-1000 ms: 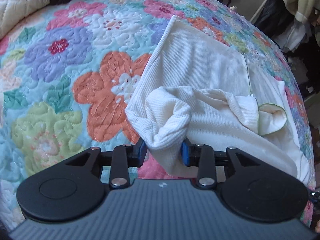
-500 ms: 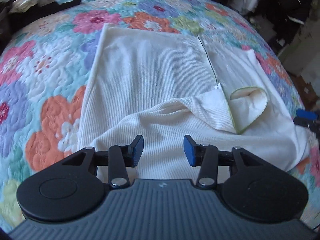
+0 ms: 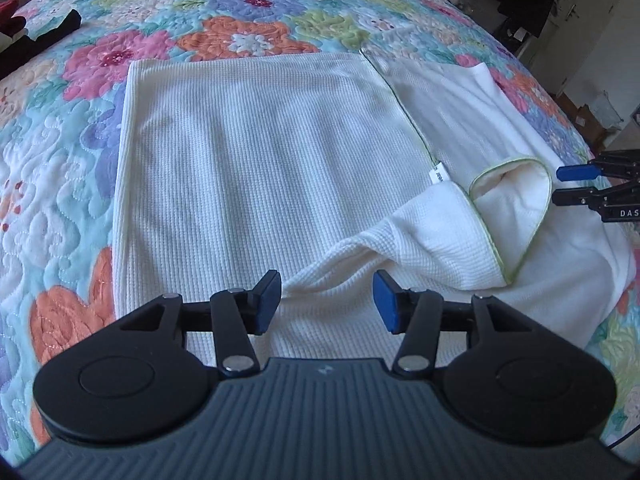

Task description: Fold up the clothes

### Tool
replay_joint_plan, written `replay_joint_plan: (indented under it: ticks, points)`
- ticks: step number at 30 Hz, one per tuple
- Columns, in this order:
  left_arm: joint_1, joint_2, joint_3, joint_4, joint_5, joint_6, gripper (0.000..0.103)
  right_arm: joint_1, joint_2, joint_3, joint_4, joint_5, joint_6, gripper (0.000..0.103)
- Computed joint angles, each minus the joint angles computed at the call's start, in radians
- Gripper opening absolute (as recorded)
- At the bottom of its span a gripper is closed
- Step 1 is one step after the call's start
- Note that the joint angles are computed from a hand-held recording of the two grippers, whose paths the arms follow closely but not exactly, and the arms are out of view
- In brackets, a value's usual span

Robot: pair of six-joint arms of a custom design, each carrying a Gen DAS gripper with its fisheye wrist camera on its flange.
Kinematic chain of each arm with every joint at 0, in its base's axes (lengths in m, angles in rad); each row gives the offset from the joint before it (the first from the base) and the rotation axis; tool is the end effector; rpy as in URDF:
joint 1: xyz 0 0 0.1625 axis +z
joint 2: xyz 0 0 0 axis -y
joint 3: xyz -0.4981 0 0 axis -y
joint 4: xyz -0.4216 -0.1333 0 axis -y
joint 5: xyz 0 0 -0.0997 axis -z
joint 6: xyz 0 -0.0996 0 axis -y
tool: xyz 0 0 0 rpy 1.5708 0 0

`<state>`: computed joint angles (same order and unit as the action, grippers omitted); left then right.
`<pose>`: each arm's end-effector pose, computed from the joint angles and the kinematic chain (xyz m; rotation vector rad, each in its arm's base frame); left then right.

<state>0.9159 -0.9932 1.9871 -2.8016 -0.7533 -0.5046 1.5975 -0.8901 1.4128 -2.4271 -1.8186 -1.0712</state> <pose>-0.2111 -0.6131 0.1836 0.0581 2.4572 -0.8268 0.1303 -0.8014 0.2805 1.3875 -2.3790 0.2307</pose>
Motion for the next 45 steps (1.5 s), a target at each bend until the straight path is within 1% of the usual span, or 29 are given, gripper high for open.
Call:
replay_joint_plan:
  ticks: [1, 3, 4, 6, 7, 8, 9, 10, 11, 12, 13, 14, 15, 16, 17, 18, 19, 20, 21, 23, 26, 28, 29, 32, 38, 40, 42, 43, 45]
  points:
    - [0.004, 0.005, -0.002, -0.021, -0.008, 0.03, 0.05, 0.001, 0.003, -0.008, 0.019, 0.005, 0.004, 0.052]
    - [0.01, 0.012, -0.006, -0.043, -0.017, 0.079, 0.052, 0.006, 0.006, -0.006, 0.014, -0.004, -0.027, 0.052]
    - [0.015, 0.013, -0.009, -0.047, -0.032, 0.101, 0.054, 0.008, 0.008, -0.002, 0.006, -0.013, -0.057, 0.052]
    - [0.025, 0.012, -0.008, -0.065, -0.076, 0.139, 0.056, 0.011, 0.014, -0.002, -0.003, -0.027, -0.111, 0.052]
    - [0.035, 0.011, -0.007, -0.09, -0.118, 0.16, 0.056, 0.012, 0.019, 0.001, -0.017, -0.033, -0.146, 0.053]
    - [0.046, 0.012, -0.007, -0.11, -0.157, 0.177, 0.057, 0.013, 0.024, 0.003, -0.035, -0.038, -0.184, 0.056]
    - [0.052, 0.022, -0.016, -0.115, -0.17, 0.182, 0.061, 0.014, 0.031, 0.011, -0.066, -0.048, -0.233, 0.059]
    - [0.058, 0.032, -0.025, -0.118, -0.18, 0.188, 0.063, 0.013, 0.042, 0.002, -0.057, -0.048, -0.243, 0.059]
    - [0.059, 0.045, -0.037, -0.107, -0.17, 0.195, 0.063, 0.013, 0.053, -0.012, -0.037, -0.048, -0.246, 0.059]
    - [0.06, 0.057, -0.051, -0.089, -0.161, 0.199, 0.064, 0.012, 0.069, -0.041, 0.024, -0.053, -0.208, 0.059]
    - [0.062, 0.068, -0.064, -0.072, -0.152, 0.202, 0.064, 0.012, 0.088, -0.074, 0.09, -0.063, -0.151, 0.059]
    - [0.062, 0.076, -0.072, -0.062, -0.146, 0.203, 0.063, 0.01, 0.097, -0.088, 0.114, -0.064, -0.119, 0.059]
    - [0.059, 0.082, -0.071, -0.073, -0.141, 0.222, 0.058, 0.009, 0.096, -0.083, 0.11, -0.052, -0.11, 0.055]
    - [0.056, 0.087, -0.069, -0.083, -0.139, 0.243, 0.028, 0.007, 0.094, -0.077, 0.104, -0.041, -0.102, 0.046]
    - [0.048, 0.085, -0.062, -0.088, -0.152, 0.281, 0.019, 0.005, 0.092, -0.072, 0.099, -0.029, -0.095, 0.016]
    - [0.04, 0.084, -0.056, -0.092, -0.16, 0.318, 0.019, 0.007, 0.085, -0.058, 0.077, -0.031, -0.094, 0.011]
    - [0.025, 0.091, -0.053, -0.092, -0.125, 0.338, 0.019, 0.008, 0.076, -0.041, 0.048, -0.022, -0.107, 0.011]
    - [0.013, 0.095, -0.06, -0.066, -0.094, 0.327, 0.019, 0.009, 0.067, -0.022, 0.01, -0.009, -0.132, 0.009]
    - [0.01, 0.097, -0.068, -0.047, -0.08, 0.299, 0.019, 0.009, 0.058, -0.003, -0.027, 0.005, -0.156, 0.009]
    - [0.014, 0.099, -0.088, -0.018, -0.053, 0.201, 0.018, 0.013, 0.052, 0.003, -0.068, 0.036, -0.149, 0.008]
    - [0.002, 0.117, -0.089, -0.106, 0.02, 0.227, 0.017, 0.02, 0.05, 0.001, -0.111, 0.079, -0.142, 0.008]
    - [0.0, 0.118, -0.104, -0.099, 0.051, 0.187, 0.016, 0.026, 0.056, -0.014, -0.127, 0.1, -0.137, 0.007]
    - [0.0, 0.12, -0.109, -0.123, 0.066, 0.184, 0.016, 0.03, 0.063, -0.024, -0.136, 0.108, -0.138, 0.007]
    - [0.001, 0.132, -0.136, -0.183, 0.116, 0.221, 0.016, 0.041, 0.09, -0.063, -0.155, 0.123, -0.125, 0.007]
    - [0.039, 0.177, -0.256, -0.227, 0.155, 0.328, 0.015, 0.059, 0.176, -0.175, -0.209, 0.142, -0.061, 0.007]
    - [0.057, 0.202, -0.299, -0.294, 0.157, 0.4, 0.015, 0.064, 0.217, -0.231, -0.215, 0.137, -0.022, 0.007]
    - [0.073, 0.23, -0.336, -0.401, 0.155, 0.499, 0.015, 0.07, 0.259, -0.296, -0.195, 0.121, 0.028, 0.007]
    - [0.083, 0.238, -0.353, -0.422, 0.146, 0.511, 0.015, 0.073, 0.281, -0.33, -0.176, 0.111, 0.05, 0.007]
    - [0.106, 0.249, -0.387, -0.4, 0.124, 0.475, 0.015, 0.076, 0.322, -0.386, -0.157, 0.085, 0.079, 0.007]
